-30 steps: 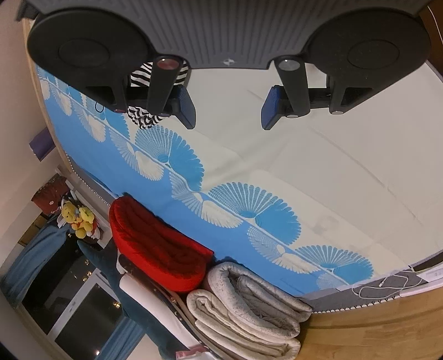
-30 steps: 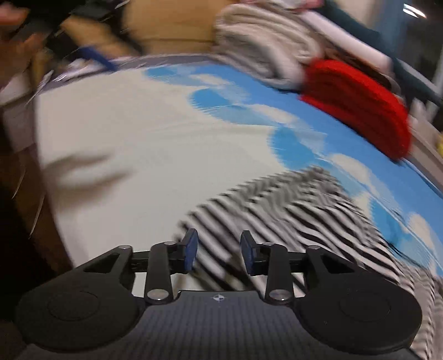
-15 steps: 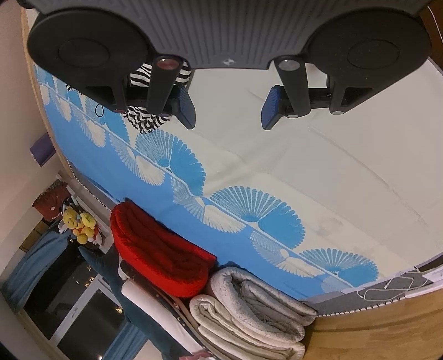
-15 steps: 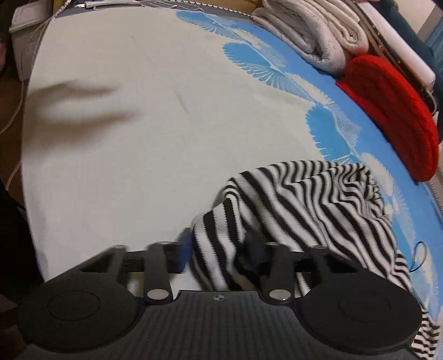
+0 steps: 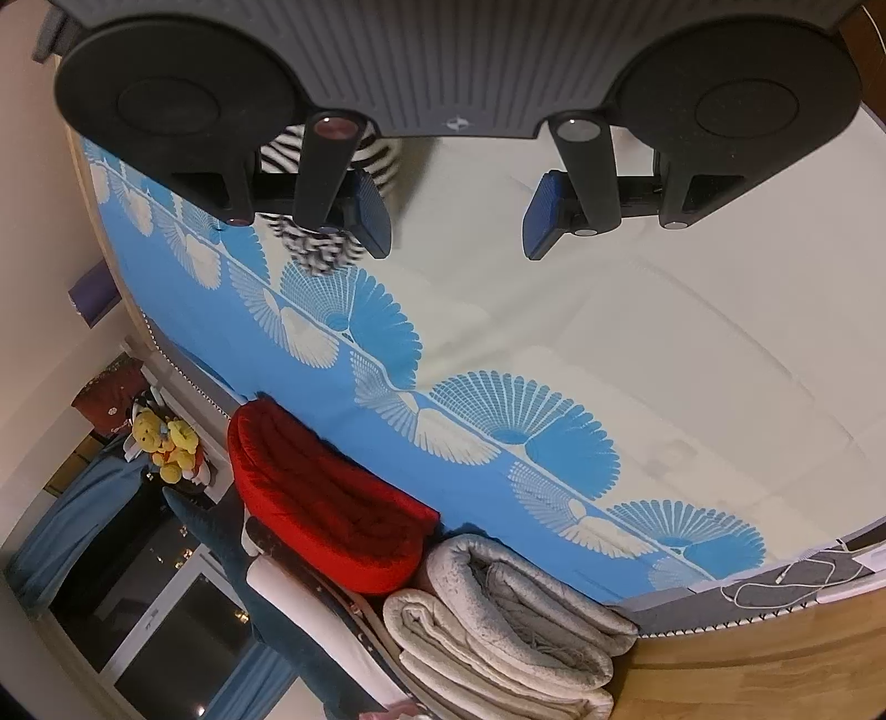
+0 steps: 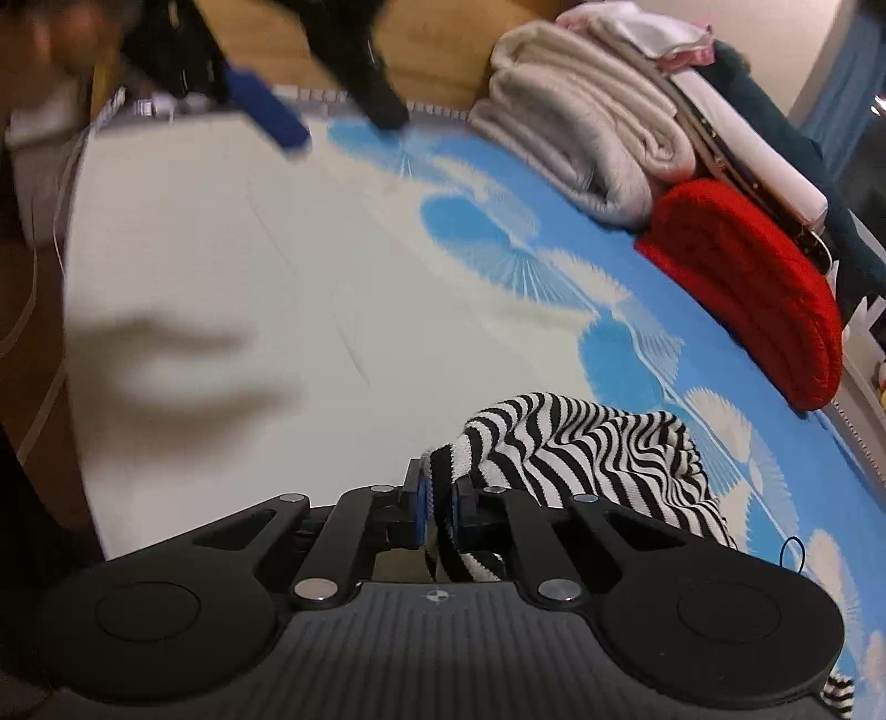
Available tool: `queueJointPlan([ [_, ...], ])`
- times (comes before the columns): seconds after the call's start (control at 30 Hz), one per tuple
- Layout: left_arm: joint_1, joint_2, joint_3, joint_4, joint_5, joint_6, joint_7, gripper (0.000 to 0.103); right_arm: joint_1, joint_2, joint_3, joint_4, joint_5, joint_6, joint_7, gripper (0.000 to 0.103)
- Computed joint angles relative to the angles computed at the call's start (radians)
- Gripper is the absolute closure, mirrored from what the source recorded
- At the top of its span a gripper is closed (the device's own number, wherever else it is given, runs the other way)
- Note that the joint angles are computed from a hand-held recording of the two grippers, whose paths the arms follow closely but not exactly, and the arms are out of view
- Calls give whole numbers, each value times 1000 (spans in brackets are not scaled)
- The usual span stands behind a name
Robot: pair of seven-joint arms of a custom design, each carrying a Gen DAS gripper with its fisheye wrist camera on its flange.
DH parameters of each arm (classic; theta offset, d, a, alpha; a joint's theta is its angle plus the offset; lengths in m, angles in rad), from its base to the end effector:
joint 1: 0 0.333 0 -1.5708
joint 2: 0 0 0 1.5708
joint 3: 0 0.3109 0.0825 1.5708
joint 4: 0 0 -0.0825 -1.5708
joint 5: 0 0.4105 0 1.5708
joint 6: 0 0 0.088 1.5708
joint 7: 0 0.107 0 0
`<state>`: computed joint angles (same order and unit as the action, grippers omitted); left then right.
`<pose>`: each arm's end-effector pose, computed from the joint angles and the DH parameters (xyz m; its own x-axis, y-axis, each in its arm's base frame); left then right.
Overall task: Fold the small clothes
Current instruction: 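Grasp the edge of the folded striped bundle with the right tool, then lift the held bundle edge with the right tool and roll it over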
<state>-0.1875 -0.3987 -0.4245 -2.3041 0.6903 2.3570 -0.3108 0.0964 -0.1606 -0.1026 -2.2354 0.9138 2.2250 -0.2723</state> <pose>0.4083 -0.2953 0.5225 0.5962 -0.7023 0.3891 -0.3935 -0.6781 -0.6208 0.5401 0.0204 0.4451 0.9436 -0.3065 0.1251 -0.1372 -0.7059 -0.6949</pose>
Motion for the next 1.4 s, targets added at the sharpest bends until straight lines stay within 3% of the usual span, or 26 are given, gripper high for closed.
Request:
queueJointPlan([
  [0.17, 1, 0, -1, 2, 1, -2, -9, 45, -1, -44, -2, -22, -36, -78, 92, 95],
  [0.27, 3, 1, -4, 3, 6, -4, -30, 45, -7, -27, -4, 5, -62, -94, 220, 95],
  [0.43, 5, 33, -11, 31, 26, -1, -50, 45, -41, 38, -24, 132, -21, -154, 413, 95],
  [0.6, -12, 122, -6, 107, 67, -1, -44, 45, -131, 166, -53, 334, 94, -203, 644, 95],
  [0.7, -35, 197, 7, 172, 95, 0, -31, 45, -215, 258, -67, 445, 181, -183, 801, 96],
  [0.83, -85, 319, 37, 280, 127, 0, 11, 45, -315, 357, -81, 509, 218, -37, 920, 96],
  [0.9, -114, 376, 54, 334, 134, -4, 38, 45, -346, 414, -92, 532, 151, 36, 1011, 96],
  [1.0, -159, 464, 81, 422, 143, -5, 94, 45, -341, 542, -160, 598, -150, 105, 1325, 96],
  [1.03, -173, 490, 90, 449, 141, -5, 114, 45, -340, 579, -179, 621, -227, 96, 1399, 96],
  [1.1, -200, 543, 109, 505, 127, -10, 160, 45, -378, 667, -192, 709, -305, -11, 1497, 96],
  [1.17, -227, 599, 125, 565, 106, -17, 217, 45, -456, 739, -157, 819, -283, -160, 1531, 94],
  [1.2, -241, 627, 133, 596, 99, -23, 245, 45, -486, 756, -135, 855, -274, -193, 1513, 90],
  [1.27, -269, 672, 152, 648, 91, -31, 287, 45, -525, 759, -95, 885, -271, -186, 1443, 74],
  [1.33, -295, 712, 173, 695, 80, -35, 309, 45, -565, 773, -58, 932, -261, -172, 1394, 64],
  [1.4, -321, 751, 193, 742, 62, -35, 317, 45, -608, 804, -14, 1002, -245, -190, 1360, 64],
])
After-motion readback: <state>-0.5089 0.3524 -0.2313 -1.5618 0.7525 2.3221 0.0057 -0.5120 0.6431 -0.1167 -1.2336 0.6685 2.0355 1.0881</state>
